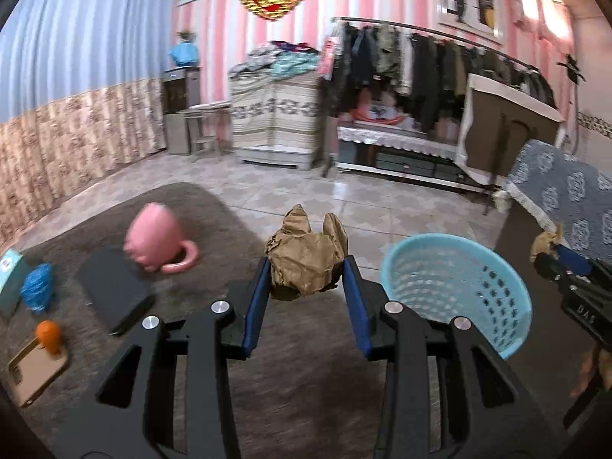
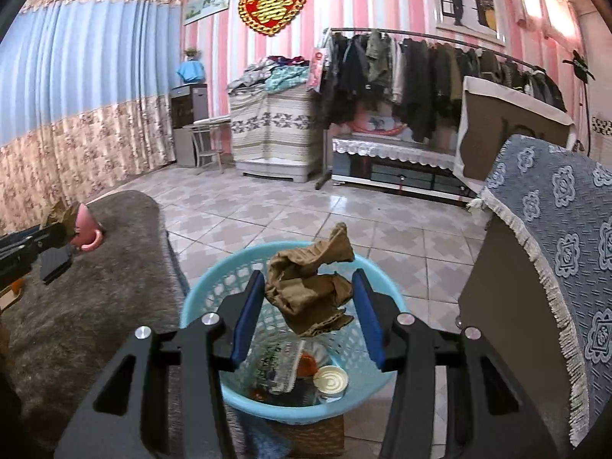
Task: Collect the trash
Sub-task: 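Carry both brown papers over the blue basket and open both tools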
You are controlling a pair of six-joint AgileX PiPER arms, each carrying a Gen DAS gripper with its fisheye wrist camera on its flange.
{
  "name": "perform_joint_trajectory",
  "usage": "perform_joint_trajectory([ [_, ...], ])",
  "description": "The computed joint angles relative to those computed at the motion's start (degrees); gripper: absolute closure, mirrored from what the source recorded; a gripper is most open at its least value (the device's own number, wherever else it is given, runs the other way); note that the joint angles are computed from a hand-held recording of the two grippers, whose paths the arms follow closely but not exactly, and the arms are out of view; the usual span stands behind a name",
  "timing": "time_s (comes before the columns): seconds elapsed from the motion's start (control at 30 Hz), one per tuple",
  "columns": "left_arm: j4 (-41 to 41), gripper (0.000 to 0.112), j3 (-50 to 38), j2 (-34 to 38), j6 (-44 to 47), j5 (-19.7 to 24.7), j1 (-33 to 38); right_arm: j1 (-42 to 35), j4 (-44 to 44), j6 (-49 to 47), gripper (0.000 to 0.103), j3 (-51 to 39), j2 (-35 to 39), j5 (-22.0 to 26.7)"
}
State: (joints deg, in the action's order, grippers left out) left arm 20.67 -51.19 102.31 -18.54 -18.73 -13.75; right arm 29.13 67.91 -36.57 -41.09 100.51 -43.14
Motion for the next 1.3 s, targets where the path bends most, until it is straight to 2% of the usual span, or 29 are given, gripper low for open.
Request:
perform_joint_trajectory([
  [0.17, -5.0, 0.075, -2.9, 3.2, 5.9, -0.4, -6.5, -2.4, -1.3, 2.5, 0.056, 1.6, 0.1, -0.2],
  [0.27, -4.6, 0.075, -4.5, 5.5, 6.0, -0.9, -8.7, -4.0, -3.4, 5.0, 0.056, 3.3, 0.2, -0.3],
  [0.37, 1.3, 0.075, -7.9, 8.9, 0.7, -0.2, -10.0, -4.9, -4.5, 6.9, 0.056, 4.1, 1.0, -0.7],
  [0.43, 1.7, 0.075, -10.5, 11.2, 0.7, 0.2, -11.1, -5.7, -5.0, 7.3, 0.056, 4.1, 1.6, -0.5],
  [0.6, 14.9, 0.074, -19.3, 16.8, -12.1, 4.6, -12.3, -7.5, -5.8, 7.4, 0.056, 3.8, 2.6, 0.2],
  [0.63, 16.3, 0.071, -20.5, 17.5, -13.3, 5.4, -12.7, -7.9, -5.9, 7.2, 0.056, 3.5, 2.8, 0.4],
  [0.67, 15.6, 0.062, -21.4, 18.1, -12.2, 6.2, -13.1, -8.1, -5.8, 7.0, 0.056, 3.2, 3.0, 0.6],
  [0.7, 12.6, 0.055, -21.8, 18.3, -9.0, 6.3, -13.2, -8.3, -5.7, 6.6, 0.056, 2.7, 3.1, 1.0],
  [0.73, 8.5, 0.042, -21.7, 18.3, -4.8, 6.1, -13.2, -8.6, -5.8, 6.6, 0.056, 2.5, 3.3, 1.2],
  [0.77, 5.5, 0.036, -21.5, 18.2, -1.8, 5.8, -13.2, -8.6, -5.8, 6.7, 0.056, 2.3, 3.4, 1.3],
  [0.83, 1.6, 0.031, -21.5, 17.9, 1.3, 5.3, -12.7, -8.6, -5.9, 6.8, 0.056, 2.3, 3.5, 1.2],
  [0.93, 3.8, 0.021, -21.0, 16.9, -2.7, 5.1, -10.7, -8.8, -6.6, 7.1, 0.056, 1.7, 4.2, 1.6],
  [1.1, -2.5, 0.016, -18.8, 15.1, 2.6, 4.0, -7.8, -8.3, -7.1, 7.9, 0.055, -1.3, 7.2, 2.1],
  [1.3, -4.4, 0.015, -14.2, 12.7, 5.5, 0.8, -3.8, -8.0, -5.3, 5.8, 0.055, -7.1, 11.1, 3.8],
])
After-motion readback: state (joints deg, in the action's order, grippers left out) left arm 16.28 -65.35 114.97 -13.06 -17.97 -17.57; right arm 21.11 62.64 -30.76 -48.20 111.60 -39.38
